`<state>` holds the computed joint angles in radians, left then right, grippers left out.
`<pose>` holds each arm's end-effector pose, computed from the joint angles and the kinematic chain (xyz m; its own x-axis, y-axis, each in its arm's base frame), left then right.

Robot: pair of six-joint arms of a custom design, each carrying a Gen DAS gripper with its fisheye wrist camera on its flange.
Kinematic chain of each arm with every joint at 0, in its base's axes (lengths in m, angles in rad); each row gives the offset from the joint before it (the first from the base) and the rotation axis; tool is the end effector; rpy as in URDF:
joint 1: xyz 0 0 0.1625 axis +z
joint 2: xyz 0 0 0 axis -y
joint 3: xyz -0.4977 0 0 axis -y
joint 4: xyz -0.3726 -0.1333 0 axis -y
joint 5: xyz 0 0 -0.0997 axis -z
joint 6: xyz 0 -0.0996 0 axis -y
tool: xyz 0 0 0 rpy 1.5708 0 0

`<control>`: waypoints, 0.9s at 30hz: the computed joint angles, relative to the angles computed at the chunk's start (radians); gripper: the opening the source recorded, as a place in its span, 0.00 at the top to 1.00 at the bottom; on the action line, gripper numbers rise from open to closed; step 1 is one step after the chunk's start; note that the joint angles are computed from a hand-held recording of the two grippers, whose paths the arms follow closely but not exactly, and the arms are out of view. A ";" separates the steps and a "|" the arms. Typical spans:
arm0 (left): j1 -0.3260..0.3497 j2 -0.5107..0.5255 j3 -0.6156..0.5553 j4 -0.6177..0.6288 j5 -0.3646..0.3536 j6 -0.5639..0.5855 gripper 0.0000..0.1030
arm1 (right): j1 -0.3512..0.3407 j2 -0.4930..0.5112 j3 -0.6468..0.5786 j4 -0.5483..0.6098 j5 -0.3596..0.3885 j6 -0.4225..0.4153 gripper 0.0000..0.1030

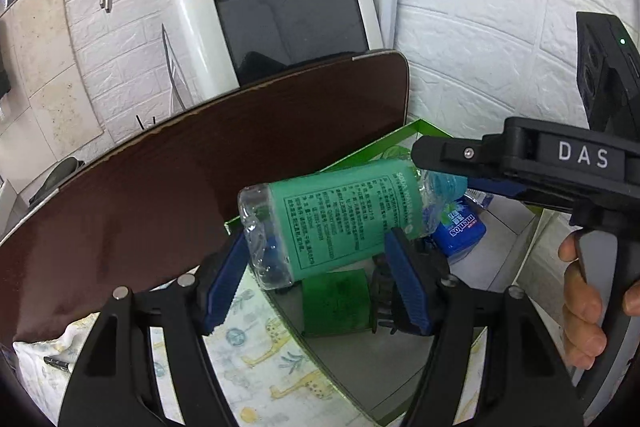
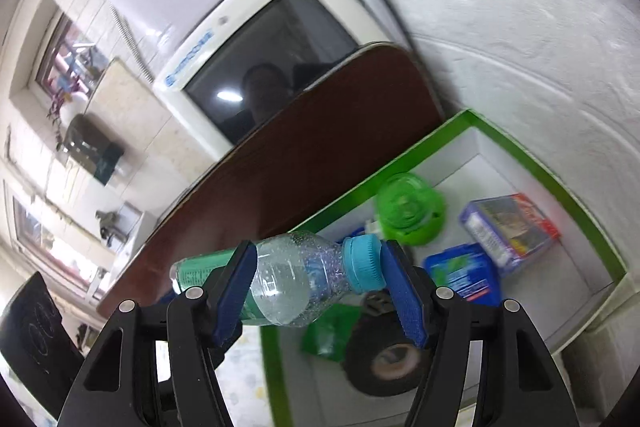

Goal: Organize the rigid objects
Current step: 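Carry the soda bottle with the right tool into the green box, release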

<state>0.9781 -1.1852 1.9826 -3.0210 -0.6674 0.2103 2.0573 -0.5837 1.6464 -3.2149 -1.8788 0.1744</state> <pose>-0.1397 -0.5861 0.3686 -0.6701 0.0887 -0.7370 0.5968 0.6548 -0.4638 0.4334 -0.5989 0.0867 -0.9741 -0.1657 0.1542 -0.2251 0.7793 -0.5848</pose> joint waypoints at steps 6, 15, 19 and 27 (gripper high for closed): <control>0.017 0.036 -0.019 0.061 0.006 -0.024 0.34 | -0.035 -0.011 0.022 -0.018 -0.007 -0.008 0.35; 0.020 0.037 -0.001 0.072 0.030 -0.028 0.34 | -0.061 -0.016 0.060 -0.046 0.014 -0.026 0.35; 0.015 0.029 0.015 0.064 0.037 -0.019 0.34 | -0.052 -0.013 0.060 -0.057 -0.011 -0.029 0.35; 0.004 -0.023 0.063 0.032 0.060 -0.011 0.29 | -0.013 -0.013 0.073 -0.146 -0.117 -0.025 0.35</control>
